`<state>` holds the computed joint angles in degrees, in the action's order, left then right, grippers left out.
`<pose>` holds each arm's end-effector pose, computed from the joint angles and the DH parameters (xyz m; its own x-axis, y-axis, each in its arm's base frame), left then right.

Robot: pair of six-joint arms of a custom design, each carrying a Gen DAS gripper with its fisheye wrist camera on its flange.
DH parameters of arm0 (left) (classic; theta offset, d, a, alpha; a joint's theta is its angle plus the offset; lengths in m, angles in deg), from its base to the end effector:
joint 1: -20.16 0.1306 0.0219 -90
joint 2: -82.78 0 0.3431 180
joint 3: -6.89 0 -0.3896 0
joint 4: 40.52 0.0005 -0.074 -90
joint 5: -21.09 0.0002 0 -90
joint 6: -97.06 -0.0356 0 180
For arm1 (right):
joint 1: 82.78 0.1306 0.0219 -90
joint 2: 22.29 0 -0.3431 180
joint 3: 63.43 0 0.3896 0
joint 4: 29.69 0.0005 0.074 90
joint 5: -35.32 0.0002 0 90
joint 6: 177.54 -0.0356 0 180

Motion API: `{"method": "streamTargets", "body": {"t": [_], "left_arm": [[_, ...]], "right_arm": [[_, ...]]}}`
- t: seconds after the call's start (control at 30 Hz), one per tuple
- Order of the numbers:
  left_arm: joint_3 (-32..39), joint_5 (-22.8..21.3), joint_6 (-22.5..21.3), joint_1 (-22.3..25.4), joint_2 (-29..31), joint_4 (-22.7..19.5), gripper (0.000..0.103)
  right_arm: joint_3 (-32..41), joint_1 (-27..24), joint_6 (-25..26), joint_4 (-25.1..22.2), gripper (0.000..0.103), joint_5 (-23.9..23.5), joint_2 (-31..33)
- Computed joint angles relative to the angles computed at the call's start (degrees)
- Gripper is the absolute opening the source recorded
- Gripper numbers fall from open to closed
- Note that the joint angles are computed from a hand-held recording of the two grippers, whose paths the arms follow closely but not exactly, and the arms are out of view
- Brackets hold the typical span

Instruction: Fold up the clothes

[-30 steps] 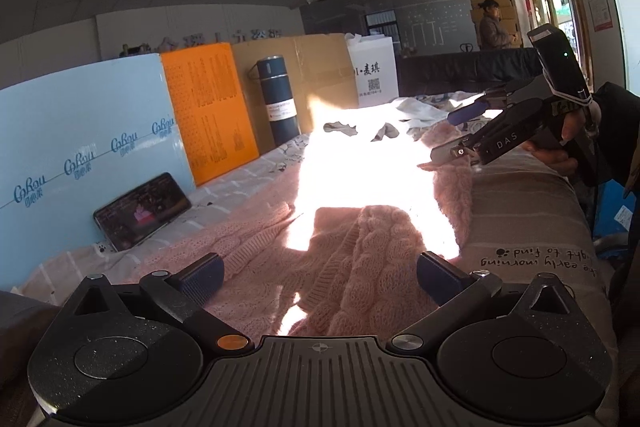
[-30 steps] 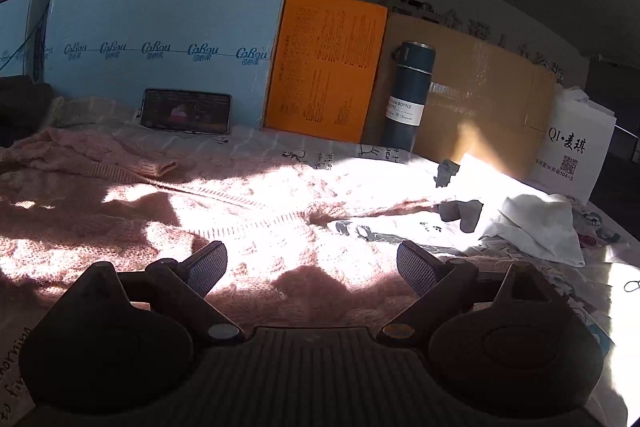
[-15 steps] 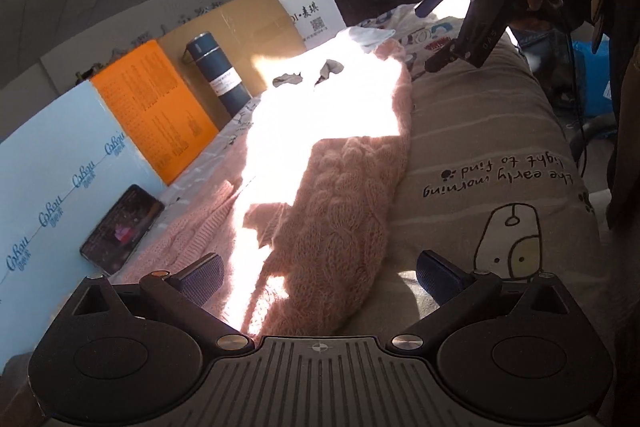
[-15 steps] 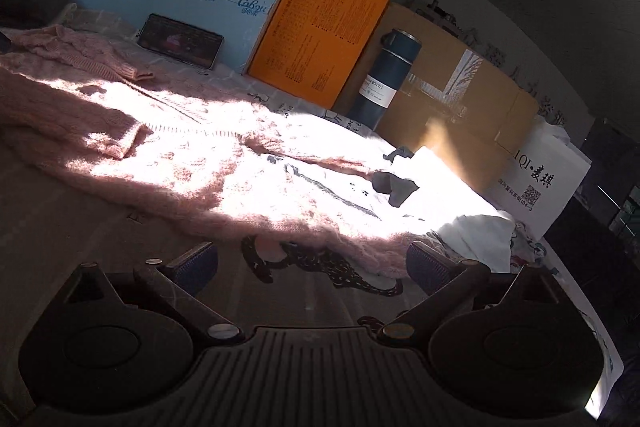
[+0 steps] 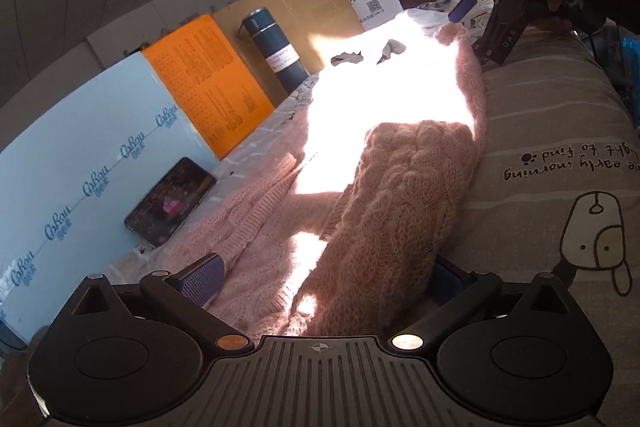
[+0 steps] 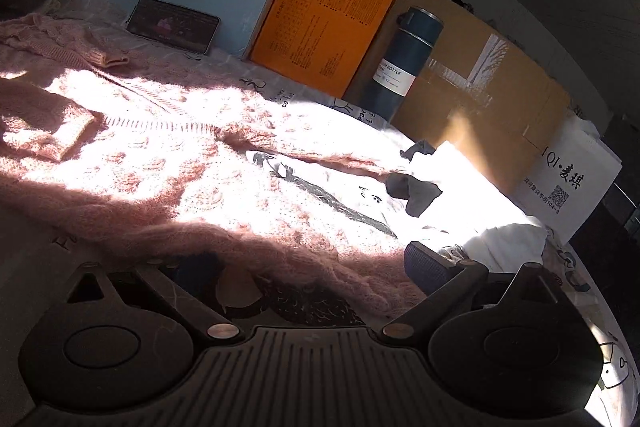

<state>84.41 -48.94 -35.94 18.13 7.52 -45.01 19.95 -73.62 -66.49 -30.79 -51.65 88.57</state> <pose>0.5462 -0.0320 0.2275 -0.1634 0.6472 -0.7446 0.5950 0.6667 0.4489 0.5787 0.0909 0.2189 -0.4001 -0.4278 -0.8105 -0.2752 0.8996 -0.3390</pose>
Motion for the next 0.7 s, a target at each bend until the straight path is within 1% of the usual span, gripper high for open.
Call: {"method": "streamTargets", "body": {"t": [0.03, 0.07, 0.1, 0.13, 0.17, 0.2, 0.23, 0.27, 0.3, 0.33, 0.37, 0.47, 0.53, 0.63, 0.7], "left_arm": [[1.06, 0.29, 2.55, 0.42, 0.32, -2.14, 0.103], [2.34, 1.38, 4.59, 0.84, 0.91, -4.57, 0.098], [3.61, 3.18, 5.56, 1.31, 1.49, -6.92, 0.095], [4.98, 4.9, 5.91, 1.61, 2.02, -9.51, 0.084], [6.4, 6.62, 6.17, 1.9, 2.58, -12.15, 0.067], [7.7, 8.1, 6.89, 2.11, 3.23, -14.23, 0.057], [8.87, 9.14, 8.3, 2.28, 3.96, -15.46, 0.04], [9.82, 10.5, 10.1, 2.59, 4.68, -16.09, 0.033], [10.75, 11.9, 11.95, 2.91, 5.4, -16.64, 0.03], [11.56, 13.05, 14.07, 3.26, 6.0, -16.77, 0.026], [12.14, 14.0, 16.9, 3.62, 6.45, -16.2, 0.025], [14.38, 17.2, 26.41, 4.99, 8.11, -13.72, 0.023], [16.43, 17.85, 30.98, 5.63, 9.38, -13.18, 0.023], [20.05, 17.95, 36.58, 6.47, 11.6, -13.45, 0.023], [23.0, 17.84, 39.69, 7.07, 13.47, -15.02, 0.023]], "right_arm": [[0.14, -0.63, -2.04, 0.05, 0.092, -2.24, 0.09], [0.42, -1.12, -3.38, -0.28, 0.081, -4.25, 0.33], [0.85, -1.37, -3.88, -0.88, 0.066, -5.41, 0.7], [1.21, -1.41, -4.08, -1.2, 0.059, -5.5, 1.06], [1.61, -1.45, -4.63, -1.53, 0.046, -5.47, 1.37], [2.02, -1.48, -5.18, -1.86, 0.039, -5.44, 1.68], [2.34, -1.6, -5.89, -1.9, 0.037, -5.7, 1.92], [2.61, -1.85, -6.95, -1.5, 0.032, -6.46, 2.06], [2.98, -2.1, -8.09, -1.13, 0.028, -7.28, 2.21], [3.47, -2.29, -9.27, -0.69, 0.027, -7.79, 2.45], [4.16, -2.39, -10.48, -0.2, 0.027, -7.79, 2.79], [6.84, -2.68, -14.16, 1.55, 0.027, -8.21, 4.22], [9.64, -2.76, -16.63, 1.82, 0.027, -8.81, 5.75], [16.51, -2.47, -20.41, -0.44, 0.027, -8.3, 9.67], [22.18, -2.31, -22.2, -3.44, 0.027, -8.23, 13.0]]}}
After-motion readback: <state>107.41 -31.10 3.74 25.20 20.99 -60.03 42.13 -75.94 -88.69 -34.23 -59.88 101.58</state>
